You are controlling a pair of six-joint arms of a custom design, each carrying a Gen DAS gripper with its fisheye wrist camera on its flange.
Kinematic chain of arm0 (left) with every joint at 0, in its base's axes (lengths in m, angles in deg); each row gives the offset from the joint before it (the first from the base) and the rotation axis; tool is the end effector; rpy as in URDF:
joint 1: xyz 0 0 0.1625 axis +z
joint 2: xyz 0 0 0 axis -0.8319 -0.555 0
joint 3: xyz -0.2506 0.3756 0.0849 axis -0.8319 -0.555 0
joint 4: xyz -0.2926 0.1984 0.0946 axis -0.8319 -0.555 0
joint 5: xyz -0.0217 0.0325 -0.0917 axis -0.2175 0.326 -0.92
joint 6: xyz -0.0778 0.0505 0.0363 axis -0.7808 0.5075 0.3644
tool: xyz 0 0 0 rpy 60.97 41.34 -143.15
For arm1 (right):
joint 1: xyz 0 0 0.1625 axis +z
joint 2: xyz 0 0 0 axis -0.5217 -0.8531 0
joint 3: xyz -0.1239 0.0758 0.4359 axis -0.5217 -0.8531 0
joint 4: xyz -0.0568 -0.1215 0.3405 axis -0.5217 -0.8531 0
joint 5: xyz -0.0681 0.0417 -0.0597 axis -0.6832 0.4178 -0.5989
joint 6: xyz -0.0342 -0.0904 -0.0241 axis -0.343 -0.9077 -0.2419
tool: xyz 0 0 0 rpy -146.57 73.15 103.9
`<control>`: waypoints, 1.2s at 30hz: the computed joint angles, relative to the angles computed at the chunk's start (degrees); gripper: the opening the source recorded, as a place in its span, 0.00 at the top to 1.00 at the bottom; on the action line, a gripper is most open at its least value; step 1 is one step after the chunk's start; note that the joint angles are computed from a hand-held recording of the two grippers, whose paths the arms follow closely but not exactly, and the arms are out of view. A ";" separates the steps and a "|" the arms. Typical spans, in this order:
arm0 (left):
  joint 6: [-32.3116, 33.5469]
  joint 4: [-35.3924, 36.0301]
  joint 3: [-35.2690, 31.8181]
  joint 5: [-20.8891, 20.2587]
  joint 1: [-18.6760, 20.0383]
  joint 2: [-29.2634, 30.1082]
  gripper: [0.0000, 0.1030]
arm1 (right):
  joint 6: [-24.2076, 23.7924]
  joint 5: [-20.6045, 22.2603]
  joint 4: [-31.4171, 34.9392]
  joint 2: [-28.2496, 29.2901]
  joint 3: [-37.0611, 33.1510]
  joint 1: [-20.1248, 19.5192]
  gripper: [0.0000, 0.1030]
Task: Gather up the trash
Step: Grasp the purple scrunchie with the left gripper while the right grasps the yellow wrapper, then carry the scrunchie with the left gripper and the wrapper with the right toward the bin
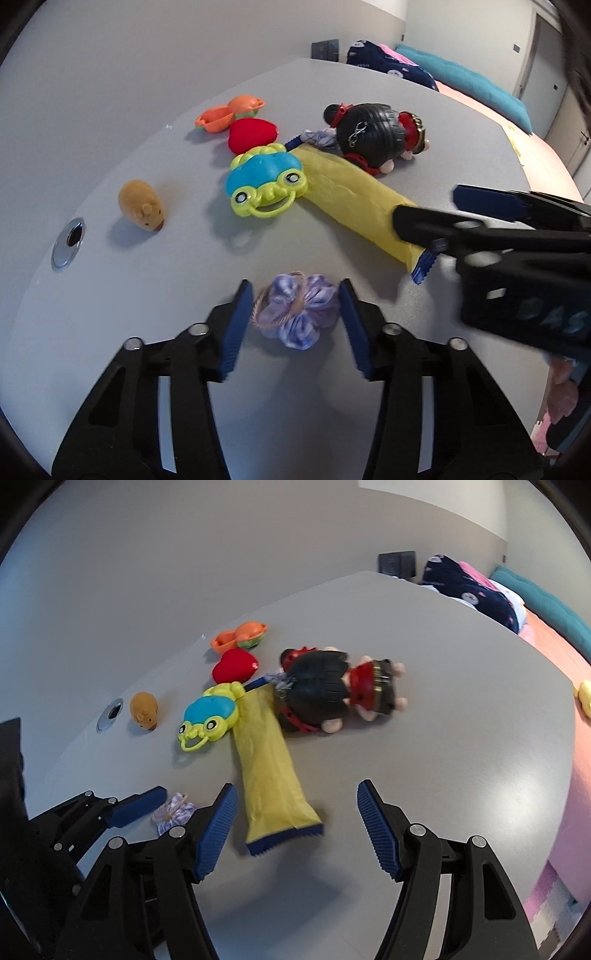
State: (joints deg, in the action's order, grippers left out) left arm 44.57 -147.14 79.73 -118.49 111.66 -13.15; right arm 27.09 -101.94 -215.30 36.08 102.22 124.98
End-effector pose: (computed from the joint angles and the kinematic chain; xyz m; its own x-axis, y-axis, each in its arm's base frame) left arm -0.2652 -0.7310 0.0343 -0.6298 0.4236 -0.6511 0.6500 0.7463 -0.1432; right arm 0.1298 -0.7373 0.1831 -0.8154 -0.0197 0.5786 -0.3550 0.8065 -0.4728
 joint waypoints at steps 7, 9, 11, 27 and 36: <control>2.35 -3.83 0.79 0.14 0.39 0.10 0.75 | -1.30 -0.88 4.92 2.91 -4.64 0.02 0.55; 2.66 -4.42 0.88 0.12 0.54 0.03 0.76 | -2.87 -1.69 4.10 3.72 -5.30 0.25 0.59; 2.71 -4.67 0.95 0.16 0.61 -0.05 0.76 | -3.28 -1.37 4.49 3.98 -5.65 0.26 0.68; -0.51 -6.43 2.50 -0.83 -0.31 -1.96 0.79 | -3.35 2.27 -0.72 -0.37 0.00 0.87 0.68; -0.75 -6.57 2.74 -1.43 -2.29 -1.87 0.79 | -3.02 3.24 -4.26 -4.29 5.15 0.38 0.68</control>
State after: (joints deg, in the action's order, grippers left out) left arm 43.82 -153.71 82.47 -119.91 109.37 -15.02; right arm 24.07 -98.69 -219.56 31.79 107.38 125.36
